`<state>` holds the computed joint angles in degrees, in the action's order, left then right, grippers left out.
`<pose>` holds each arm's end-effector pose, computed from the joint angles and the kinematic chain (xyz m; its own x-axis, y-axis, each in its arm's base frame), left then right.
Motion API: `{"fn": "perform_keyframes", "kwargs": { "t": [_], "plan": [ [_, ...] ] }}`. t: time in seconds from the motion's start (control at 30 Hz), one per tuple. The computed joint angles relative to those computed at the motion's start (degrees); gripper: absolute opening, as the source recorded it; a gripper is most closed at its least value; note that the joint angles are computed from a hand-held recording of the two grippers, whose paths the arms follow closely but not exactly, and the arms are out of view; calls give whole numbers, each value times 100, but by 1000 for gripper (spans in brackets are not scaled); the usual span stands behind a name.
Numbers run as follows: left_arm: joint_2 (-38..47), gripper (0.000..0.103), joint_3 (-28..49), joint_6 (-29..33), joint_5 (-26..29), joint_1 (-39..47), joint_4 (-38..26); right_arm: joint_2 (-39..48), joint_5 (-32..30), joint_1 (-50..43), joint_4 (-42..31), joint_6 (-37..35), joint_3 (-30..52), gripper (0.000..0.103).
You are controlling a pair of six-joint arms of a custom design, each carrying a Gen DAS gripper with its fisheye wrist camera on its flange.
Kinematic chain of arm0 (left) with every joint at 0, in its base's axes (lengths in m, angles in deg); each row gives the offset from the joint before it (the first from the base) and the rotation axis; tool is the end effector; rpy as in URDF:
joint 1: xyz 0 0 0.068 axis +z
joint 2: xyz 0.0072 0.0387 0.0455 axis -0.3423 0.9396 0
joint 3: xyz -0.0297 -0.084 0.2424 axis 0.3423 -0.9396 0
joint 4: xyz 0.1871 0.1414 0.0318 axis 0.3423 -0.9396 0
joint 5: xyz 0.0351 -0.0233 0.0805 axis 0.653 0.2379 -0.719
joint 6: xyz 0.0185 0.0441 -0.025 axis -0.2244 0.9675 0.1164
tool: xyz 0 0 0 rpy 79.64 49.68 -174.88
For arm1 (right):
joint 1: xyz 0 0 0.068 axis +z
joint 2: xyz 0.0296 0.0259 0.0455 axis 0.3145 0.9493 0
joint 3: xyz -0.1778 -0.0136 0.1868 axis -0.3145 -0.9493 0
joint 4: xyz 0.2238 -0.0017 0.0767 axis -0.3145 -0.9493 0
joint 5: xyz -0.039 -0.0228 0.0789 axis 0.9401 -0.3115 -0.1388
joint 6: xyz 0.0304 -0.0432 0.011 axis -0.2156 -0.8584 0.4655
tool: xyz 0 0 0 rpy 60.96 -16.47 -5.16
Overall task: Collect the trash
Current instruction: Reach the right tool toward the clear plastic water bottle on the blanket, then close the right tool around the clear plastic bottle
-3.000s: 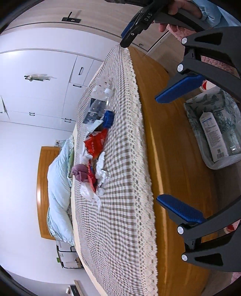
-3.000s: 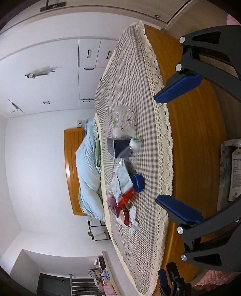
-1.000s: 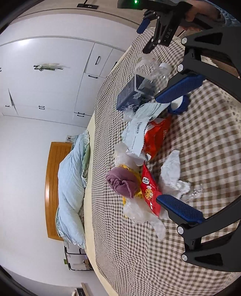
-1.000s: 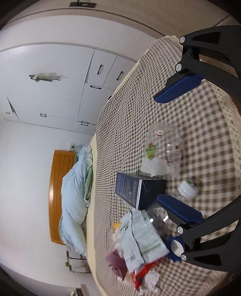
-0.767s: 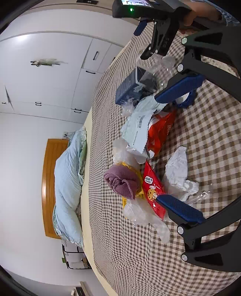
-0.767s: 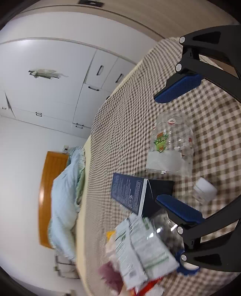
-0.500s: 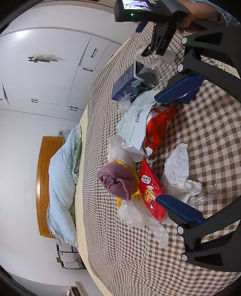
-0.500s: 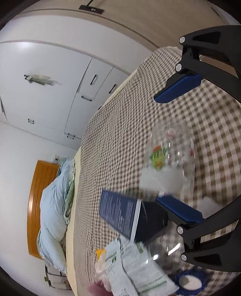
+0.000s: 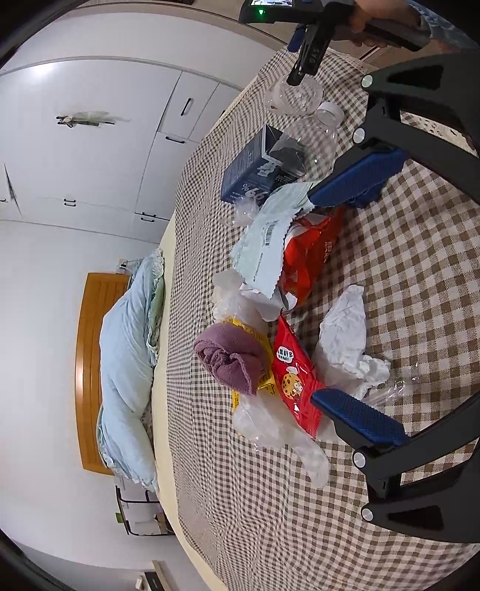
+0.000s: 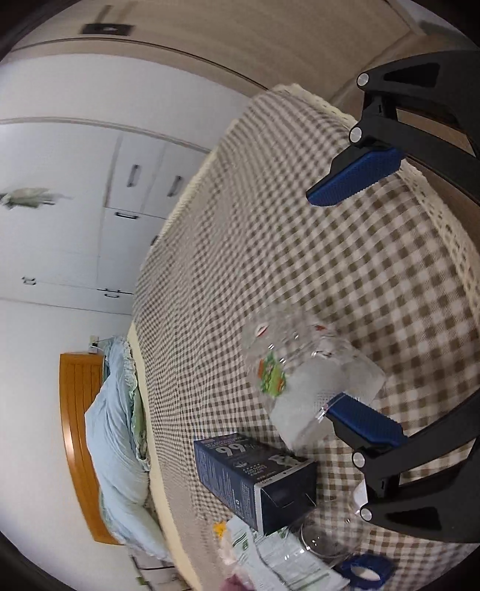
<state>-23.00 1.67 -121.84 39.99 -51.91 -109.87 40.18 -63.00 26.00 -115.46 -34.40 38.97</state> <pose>0.1308 -0.0542 0.3704 -0.4311 -0.2886 -0.8549 -0.3558 0.9251 -0.1329 0.3166 0.0432 0.3722 -0.5423 -0.1907 -0.8182 -0.2130 0.9733 -0.0857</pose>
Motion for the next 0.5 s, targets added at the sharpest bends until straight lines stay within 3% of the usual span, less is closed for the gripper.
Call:
{"fn": "perform_keyframes", "kwargs": {
  "t": [0.17,0.2,0.23,0.3,0.37,0.4,0.43,0.5],
  "plan": [
    [75,95,17,-107,-63,-130,-6,258,-754,-392,-248,-42,253,95],
    [102,95,17,-116,-53,-135,6,295,-835,-412,-307,-48,297,91],
    [126,95,20,-112,-44,-133,18,333,-912,-436,-357,-62,347,75],
    [165,95,17,-102,-36,-150,38,421,-989,-453,-458,-60,442,56],
    [187,95,18,-89,-32,-169,49,509,-1084,-438,-576,-100,528,51],
    [196,96,21,-81,-24,-177,51,547,-1187,-436,-659,-128,583,40],
    [200,95,23,-77,-12,-183,55,579,-1289,-456,-741,-157,620,22],
    [193,95,22,-80,-2,-183,66,649,-1323,-431,-896,-218,698,4]
  ]
}}
